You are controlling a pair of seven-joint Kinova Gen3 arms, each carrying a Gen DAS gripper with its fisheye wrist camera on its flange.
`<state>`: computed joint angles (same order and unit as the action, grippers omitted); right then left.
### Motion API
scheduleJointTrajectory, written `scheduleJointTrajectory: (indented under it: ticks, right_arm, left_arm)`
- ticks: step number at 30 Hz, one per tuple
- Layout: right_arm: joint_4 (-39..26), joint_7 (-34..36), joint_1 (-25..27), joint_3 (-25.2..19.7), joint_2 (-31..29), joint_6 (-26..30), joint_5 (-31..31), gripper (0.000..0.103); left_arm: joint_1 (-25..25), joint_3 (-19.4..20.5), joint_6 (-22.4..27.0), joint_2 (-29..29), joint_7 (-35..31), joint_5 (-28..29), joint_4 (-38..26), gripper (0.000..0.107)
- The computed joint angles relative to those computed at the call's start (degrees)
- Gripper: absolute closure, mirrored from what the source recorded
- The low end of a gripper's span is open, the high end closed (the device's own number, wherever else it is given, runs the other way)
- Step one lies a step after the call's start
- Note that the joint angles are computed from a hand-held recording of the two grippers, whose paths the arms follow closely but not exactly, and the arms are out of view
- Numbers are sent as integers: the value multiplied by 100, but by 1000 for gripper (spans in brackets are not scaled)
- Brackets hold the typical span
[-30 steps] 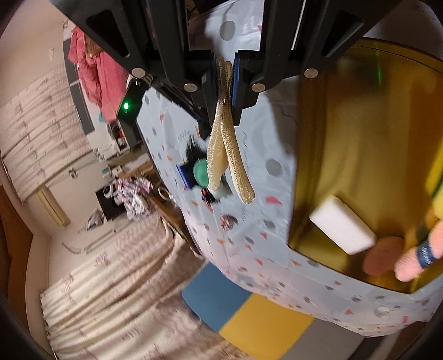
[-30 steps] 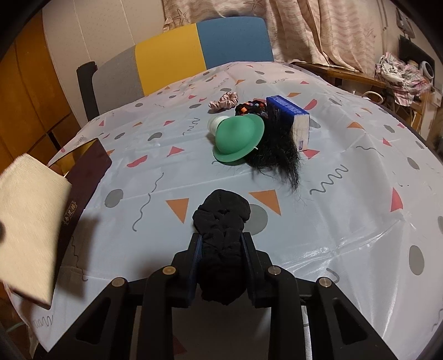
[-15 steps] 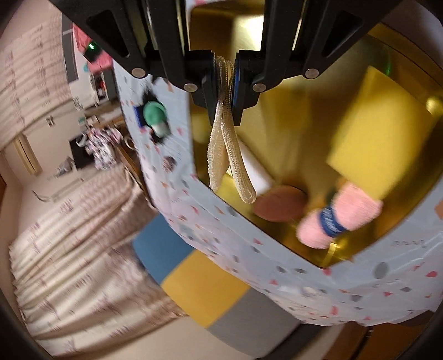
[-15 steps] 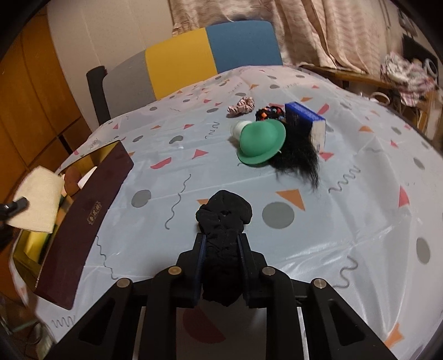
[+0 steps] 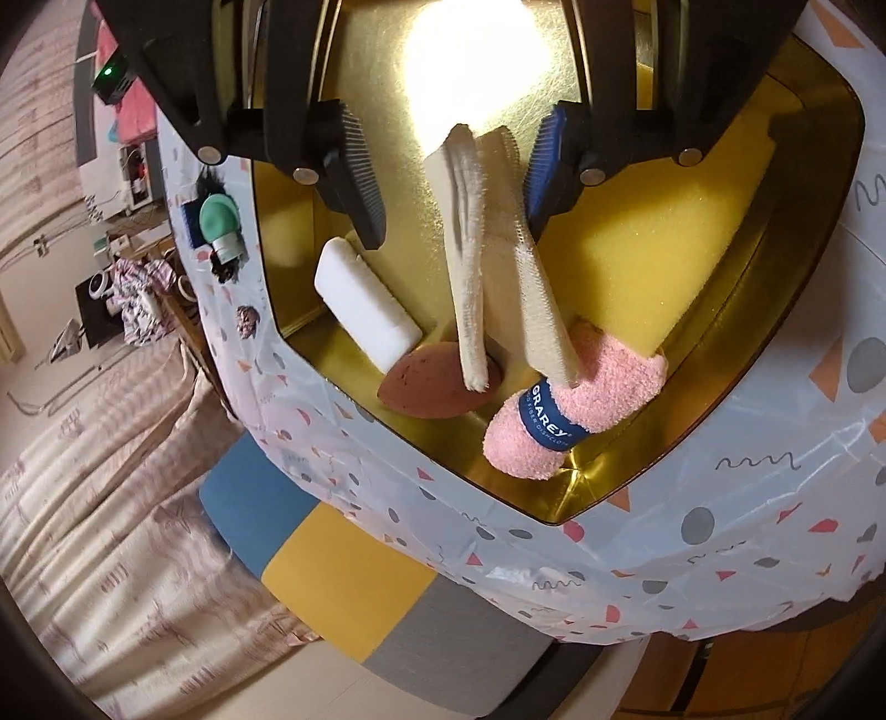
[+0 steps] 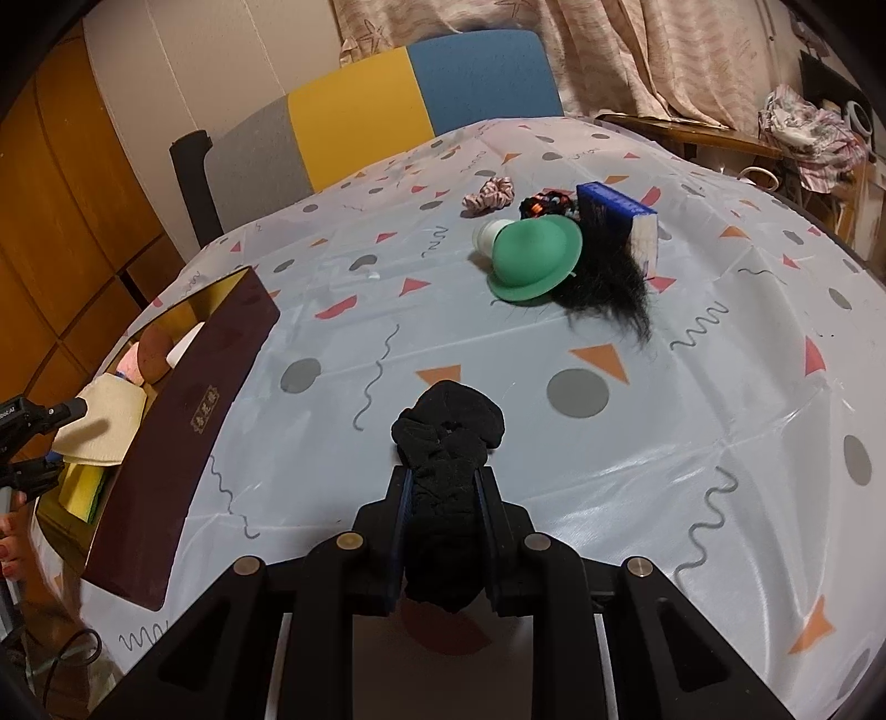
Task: Organize soft objects
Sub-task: 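Carry the beige cloth into the tray and open the left gripper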
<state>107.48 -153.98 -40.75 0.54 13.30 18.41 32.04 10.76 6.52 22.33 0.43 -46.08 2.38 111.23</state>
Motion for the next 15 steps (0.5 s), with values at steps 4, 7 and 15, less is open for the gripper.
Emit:
scheduleJointTrajectory:
  ticks: [4, 7, 15]
  right_arm:
    - [7, -108, -87, 40, -12, 4, 81, 81]
    - [18, -186, -114, 39, -31, 20, 156, 81]
    - [53, -403, -142, 36, -88, 5, 325, 81]
  left_arm:
    - [59, 45, 222, 154, -275, -13, -234, 59]
    - [-6, 122, 128, 211, -749, 281, -300, 59]
    - [1012, -543, 1504, 615, 484, -1167, -1153, 51]
